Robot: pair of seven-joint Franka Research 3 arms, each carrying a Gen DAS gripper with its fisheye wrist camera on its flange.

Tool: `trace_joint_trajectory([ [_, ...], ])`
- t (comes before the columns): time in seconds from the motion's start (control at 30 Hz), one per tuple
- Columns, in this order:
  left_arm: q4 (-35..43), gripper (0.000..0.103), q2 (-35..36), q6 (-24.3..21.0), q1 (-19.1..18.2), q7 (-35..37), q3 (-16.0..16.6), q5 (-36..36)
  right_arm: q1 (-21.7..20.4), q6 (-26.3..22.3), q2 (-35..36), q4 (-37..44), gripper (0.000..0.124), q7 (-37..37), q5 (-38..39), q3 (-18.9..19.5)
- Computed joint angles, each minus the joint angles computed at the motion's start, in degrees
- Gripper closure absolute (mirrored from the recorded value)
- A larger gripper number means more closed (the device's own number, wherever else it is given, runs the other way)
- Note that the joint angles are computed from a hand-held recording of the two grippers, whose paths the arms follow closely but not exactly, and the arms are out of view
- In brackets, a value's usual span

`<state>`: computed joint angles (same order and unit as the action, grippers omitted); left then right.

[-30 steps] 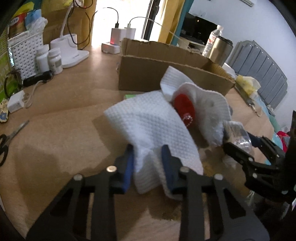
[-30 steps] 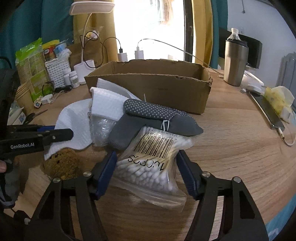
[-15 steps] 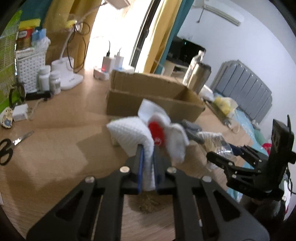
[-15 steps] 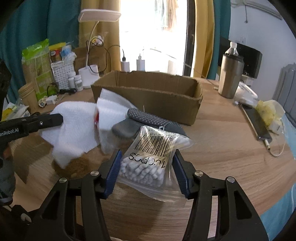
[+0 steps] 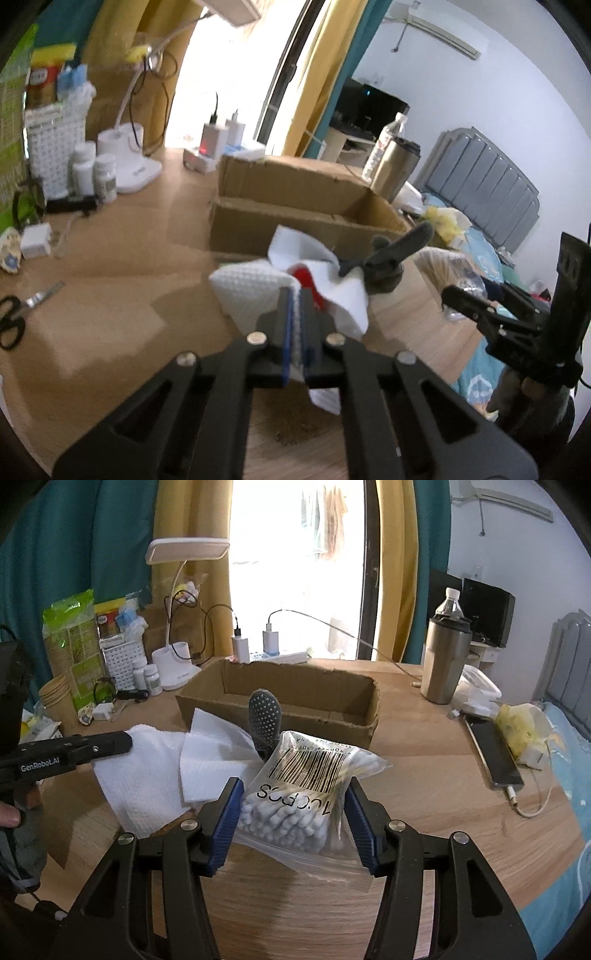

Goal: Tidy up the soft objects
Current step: 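Lift the cotton swab bag with the right gripper and lower it into the box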

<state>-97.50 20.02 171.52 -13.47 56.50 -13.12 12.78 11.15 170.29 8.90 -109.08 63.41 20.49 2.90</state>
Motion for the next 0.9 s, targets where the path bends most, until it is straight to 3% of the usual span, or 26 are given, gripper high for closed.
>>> trace_joint_trajectory([
  [0.17, -1.66, 0.101, -3.27, 1.07, -3.34, -4.01, 4.68, 6.38, -0.74, 1.09, -0.46, 0.37, 0.066, -2.21, 2.26, 0.84],
  [0.43, -2.77, 0.101, -6.92, 2.13, -2.95, -9.27, 5.8, 11.72, -0.53, 2.23, -2.03, 0.43, 0.066, -5.31, 5.19, 1.11],
  [0.9, 2.69, 0.101, -7.43, 1.92, -3.21, -16.59, 7.83, 22.21, -1.97, 1.81, -0.56, 4.71, 0.066, -14.83, 14.54, 3.0],
])
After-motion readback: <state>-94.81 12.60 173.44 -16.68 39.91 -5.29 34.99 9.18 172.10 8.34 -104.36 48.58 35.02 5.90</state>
